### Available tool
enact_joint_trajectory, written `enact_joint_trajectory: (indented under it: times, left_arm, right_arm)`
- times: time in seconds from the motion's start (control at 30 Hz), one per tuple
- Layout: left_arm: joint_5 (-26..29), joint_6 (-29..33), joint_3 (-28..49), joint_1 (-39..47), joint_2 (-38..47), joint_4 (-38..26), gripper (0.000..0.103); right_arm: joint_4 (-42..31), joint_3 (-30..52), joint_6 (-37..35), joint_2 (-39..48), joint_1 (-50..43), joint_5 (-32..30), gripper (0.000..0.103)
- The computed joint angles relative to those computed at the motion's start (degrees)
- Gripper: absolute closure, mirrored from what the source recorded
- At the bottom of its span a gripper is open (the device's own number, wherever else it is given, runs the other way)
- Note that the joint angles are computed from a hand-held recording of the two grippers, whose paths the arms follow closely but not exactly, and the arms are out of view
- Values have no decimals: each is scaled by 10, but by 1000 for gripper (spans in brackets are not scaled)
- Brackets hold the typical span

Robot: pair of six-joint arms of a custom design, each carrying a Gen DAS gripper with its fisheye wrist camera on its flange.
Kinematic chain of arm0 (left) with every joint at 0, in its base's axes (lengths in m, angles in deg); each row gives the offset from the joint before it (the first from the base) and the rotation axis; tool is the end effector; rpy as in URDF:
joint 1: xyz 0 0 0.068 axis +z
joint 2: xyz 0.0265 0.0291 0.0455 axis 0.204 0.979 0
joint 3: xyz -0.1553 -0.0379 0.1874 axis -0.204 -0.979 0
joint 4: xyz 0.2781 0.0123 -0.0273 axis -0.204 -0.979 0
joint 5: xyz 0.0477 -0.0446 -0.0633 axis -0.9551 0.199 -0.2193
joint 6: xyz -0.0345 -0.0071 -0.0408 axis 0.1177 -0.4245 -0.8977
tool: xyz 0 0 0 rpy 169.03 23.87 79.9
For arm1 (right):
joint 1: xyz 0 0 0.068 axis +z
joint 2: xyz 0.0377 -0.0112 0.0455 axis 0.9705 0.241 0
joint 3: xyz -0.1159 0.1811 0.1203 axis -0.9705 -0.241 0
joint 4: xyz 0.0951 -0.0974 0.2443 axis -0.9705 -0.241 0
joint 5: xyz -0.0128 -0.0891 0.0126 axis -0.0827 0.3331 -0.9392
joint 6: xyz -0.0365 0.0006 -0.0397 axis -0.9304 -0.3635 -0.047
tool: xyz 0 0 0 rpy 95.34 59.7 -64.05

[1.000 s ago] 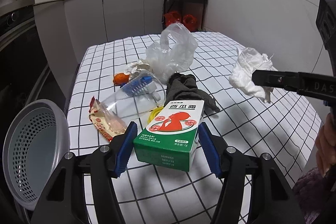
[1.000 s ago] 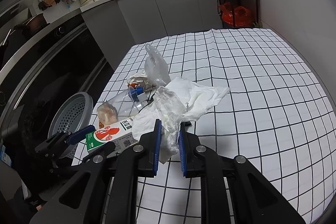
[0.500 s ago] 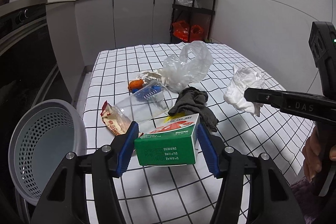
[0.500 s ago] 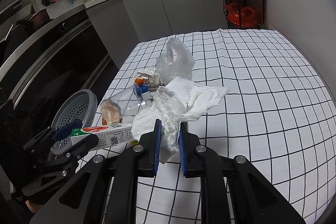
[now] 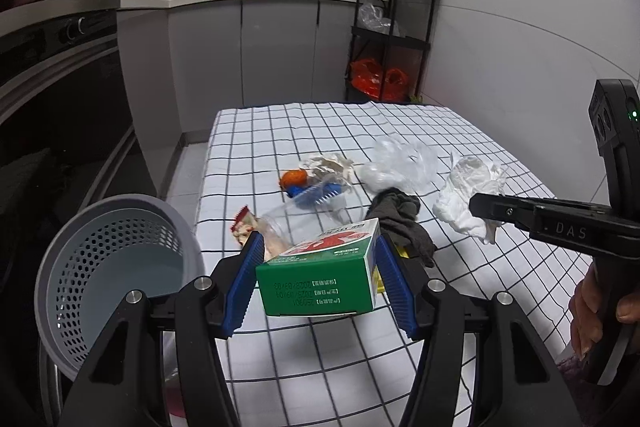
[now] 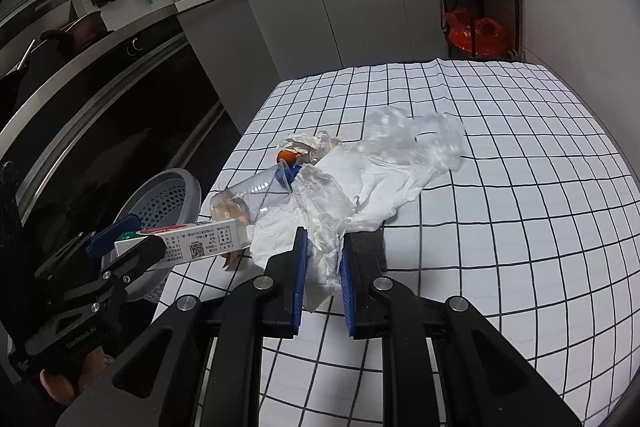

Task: Collect trash
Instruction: 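Carry the green box in the left tool while the right tool carries the tissue to the basket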

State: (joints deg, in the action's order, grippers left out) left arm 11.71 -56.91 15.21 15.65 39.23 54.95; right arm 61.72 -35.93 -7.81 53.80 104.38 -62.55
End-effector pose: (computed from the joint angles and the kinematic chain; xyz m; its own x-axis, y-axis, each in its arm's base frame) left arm 0.3338 0.0022 0.1405 -0.4964 0.3337 -0.8014 0.6237 0.7792 -0.0618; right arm 0.2816 0.1381 0.1526 -0.6527 0.3682 -0.6621 0.2558 0.9297 0.2649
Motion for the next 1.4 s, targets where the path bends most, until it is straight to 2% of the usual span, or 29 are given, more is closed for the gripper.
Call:
enact_joint_trajectory:
  times: [0.27, 0.47, 0.77, 1.07, 1.37, 1.4]
  left_arm:
    - [5, -9, 32, 58, 15, 8, 47]
    - [-7, -14, 79, 111, 62, 16, 47]
    - [-83, -32, 161, 166, 146, 37, 47]
    - [-132, -57, 241, 173, 223, 16, 47]
    - [-156, -69, 288, 178, 264, -9, 47]
    - [-158, -70, 296, 178, 270, -16, 47]
  right_arm:
    - [23, 87, -19, 83, 24, -27, 88]
    - [20, 206, -56, 183, 41, -52, 88]
    - [-32, 426, -99, 365, 52, -110, 88]
    - [-100, 666, -124, 538, 53, -161, 88]
    - [-210, 904, -134, 697, 50, -195, 88]
    - [-209, 901, -135, 698, 49, -199, 88]
